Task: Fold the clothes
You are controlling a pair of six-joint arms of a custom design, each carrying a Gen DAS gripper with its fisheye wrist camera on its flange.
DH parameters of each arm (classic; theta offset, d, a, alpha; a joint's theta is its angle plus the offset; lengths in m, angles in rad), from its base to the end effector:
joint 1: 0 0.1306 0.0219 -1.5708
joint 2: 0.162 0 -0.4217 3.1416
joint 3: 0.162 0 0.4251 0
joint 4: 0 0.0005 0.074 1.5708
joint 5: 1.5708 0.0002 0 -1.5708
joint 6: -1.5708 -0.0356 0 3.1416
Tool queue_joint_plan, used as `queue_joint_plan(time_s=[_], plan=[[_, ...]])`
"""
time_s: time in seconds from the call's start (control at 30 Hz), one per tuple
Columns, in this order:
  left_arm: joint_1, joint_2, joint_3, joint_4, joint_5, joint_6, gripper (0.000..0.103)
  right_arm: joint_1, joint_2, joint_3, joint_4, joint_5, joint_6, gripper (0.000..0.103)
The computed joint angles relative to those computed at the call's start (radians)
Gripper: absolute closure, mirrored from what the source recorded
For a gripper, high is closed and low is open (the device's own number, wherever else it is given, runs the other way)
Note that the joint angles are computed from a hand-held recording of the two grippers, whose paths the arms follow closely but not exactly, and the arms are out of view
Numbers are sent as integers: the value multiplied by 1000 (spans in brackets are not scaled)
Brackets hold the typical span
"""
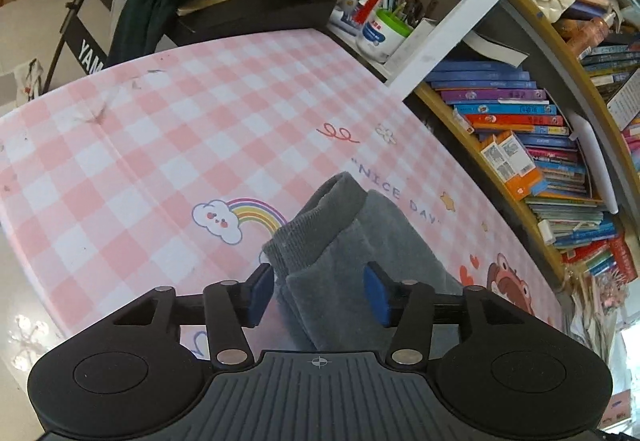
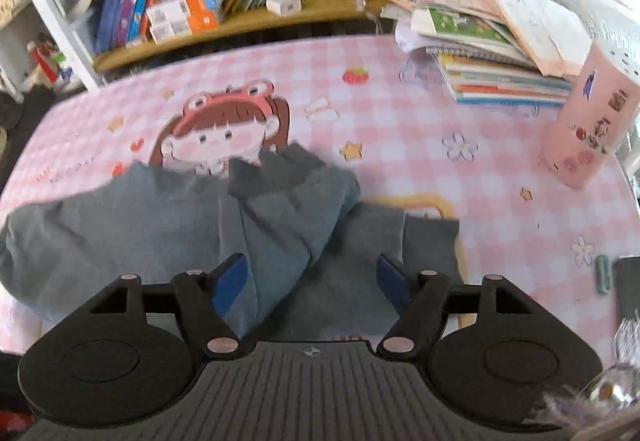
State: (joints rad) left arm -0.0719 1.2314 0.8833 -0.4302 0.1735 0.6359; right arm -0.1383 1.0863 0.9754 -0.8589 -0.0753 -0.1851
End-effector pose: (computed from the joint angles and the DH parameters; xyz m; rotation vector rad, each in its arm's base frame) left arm 0.4230 -0.0371 0.3240 -0.5840 2.3298 -0.5438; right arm 0.3692 -0.0492 0.3931 0.3797 2.5119 0.1141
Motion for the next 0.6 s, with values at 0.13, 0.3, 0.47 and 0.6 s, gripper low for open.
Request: queue_joint_plan(time_s=[0.13,0.3,0.47,0.6], plan=[[-8,35,18,7,-16,49,53,20,53,12,49,-37,-46,33],[-12,52,29,-2,-65,112,53,64,154,52,76,-21,9,35],[-11,73,35,-25,-27,127,59,37,193,63,51,3,-3,82],[-4,67,14,65,12,168,94,-47,131,24,98,-48,-61,103]])
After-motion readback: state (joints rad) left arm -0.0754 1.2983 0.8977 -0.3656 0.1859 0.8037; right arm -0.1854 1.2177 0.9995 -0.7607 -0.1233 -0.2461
